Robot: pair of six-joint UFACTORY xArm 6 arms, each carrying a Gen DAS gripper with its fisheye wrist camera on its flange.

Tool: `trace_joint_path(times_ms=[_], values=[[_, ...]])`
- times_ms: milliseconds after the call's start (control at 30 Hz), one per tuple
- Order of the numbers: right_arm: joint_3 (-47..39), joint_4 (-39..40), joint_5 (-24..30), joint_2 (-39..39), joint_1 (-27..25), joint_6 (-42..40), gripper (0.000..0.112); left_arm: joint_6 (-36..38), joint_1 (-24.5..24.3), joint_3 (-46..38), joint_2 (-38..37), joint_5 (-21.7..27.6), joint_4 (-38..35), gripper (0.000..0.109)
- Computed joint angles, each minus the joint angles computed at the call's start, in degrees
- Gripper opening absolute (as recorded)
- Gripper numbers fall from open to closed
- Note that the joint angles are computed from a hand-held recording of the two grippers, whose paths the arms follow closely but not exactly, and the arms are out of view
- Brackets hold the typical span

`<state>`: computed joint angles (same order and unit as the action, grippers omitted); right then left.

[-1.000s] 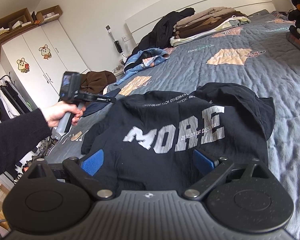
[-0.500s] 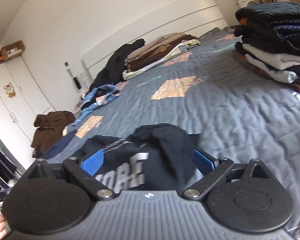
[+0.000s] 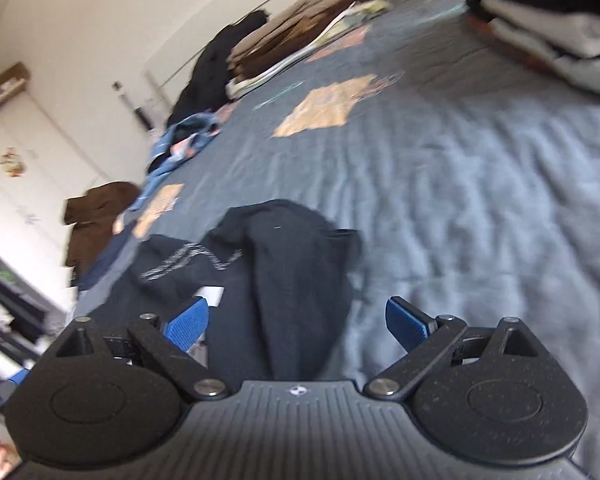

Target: Fold clothes

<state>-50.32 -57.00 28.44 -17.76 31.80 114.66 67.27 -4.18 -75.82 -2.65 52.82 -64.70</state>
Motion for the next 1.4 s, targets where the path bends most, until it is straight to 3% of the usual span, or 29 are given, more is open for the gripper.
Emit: trace_joint_path(times_ms=[133,233,267,333,367,400,500,667,800,867,933,1067,1167,1300,1400], values=[[-1.7,8.7,-0.9,3.1,-3.0,-10.5,0.096,-0.2,0.2,-0.2,0.3,0.3,-0.2,0.062],[-2.5,10.9,-0.7,4.6,-3.9,-11.3,0.091,-0.1,0.0,-0.2,0.3,0.3,0.2,0.062],[-2.8,11.3,-1.4,5.2,-4.0,-11.3,0.085,-0.2,0.0,-0.2,0.4,0.4,0.3,0.062],[-4.1,14.4,-3.9,7.3,-4.4,-14.1,0.073,-0.3,0.1,-0.3,0.4,0.5,0.3,0.062],[-5.2,16.7,-4.6,8.6,-4.3,-16.5,0.051,-0.4,0.2,-0.3,0.3,0.7,0.2,0.062],[-6.8,18.6,-3.5,9.8,-3.7,-19.1,0.021,-0.5,0.3,-0.5,0.3,0.9,0.0,0.062],[-14.9,20.8,7.6,13.2,-0.5,-25.8,0.016,-0.8,0.6,-0.9,0.5,1.4,-0.6,0.062],[-33.3,11.4,31.2,19.9,7.1,-35.9,0.013,-1.1,0.9,-1.2,0.5,2.0,-0.8,0.062],[-51.5,1.5,52.5,32.3,13.8,-58.1,0.016,-1.3,1.0,-1.6,0.7,2.3,-0.5,0.062],[-57.6,-2.0,57.9,37.8,15.9,-67.6,0.017,-1.3,0.8,-1.6,0.8,2.3,0.2,0.062],[-55.4,2.1,53.7,36.5,15.1,-67.7,0.018,-1.2,0.8,-1.7,0.9,2.6,0.6,0.062],[-38.5,19.2,30.0,23.4,9.5,-49.3,0.02,-1.2,1.1,-1.8,1.0,3.1,0.4,0.062],[-29.0,28.2,14.0,19.1,7.0,-49.0,0.02,-1.2,1.0,-1.7,0.9,3.0,0.5,0.062],[-27.6,34.0,7.4,20.3,7.4,-50.8,0.02,-0.9,0.9,-1.5,0.7,3.2,0.8,0.062],[-26.5,25.3,8.7,17.9,8.0,-42.7,0.02,-0.7,0.8,-1.3,0.5,3.1,0.9,0.062]])
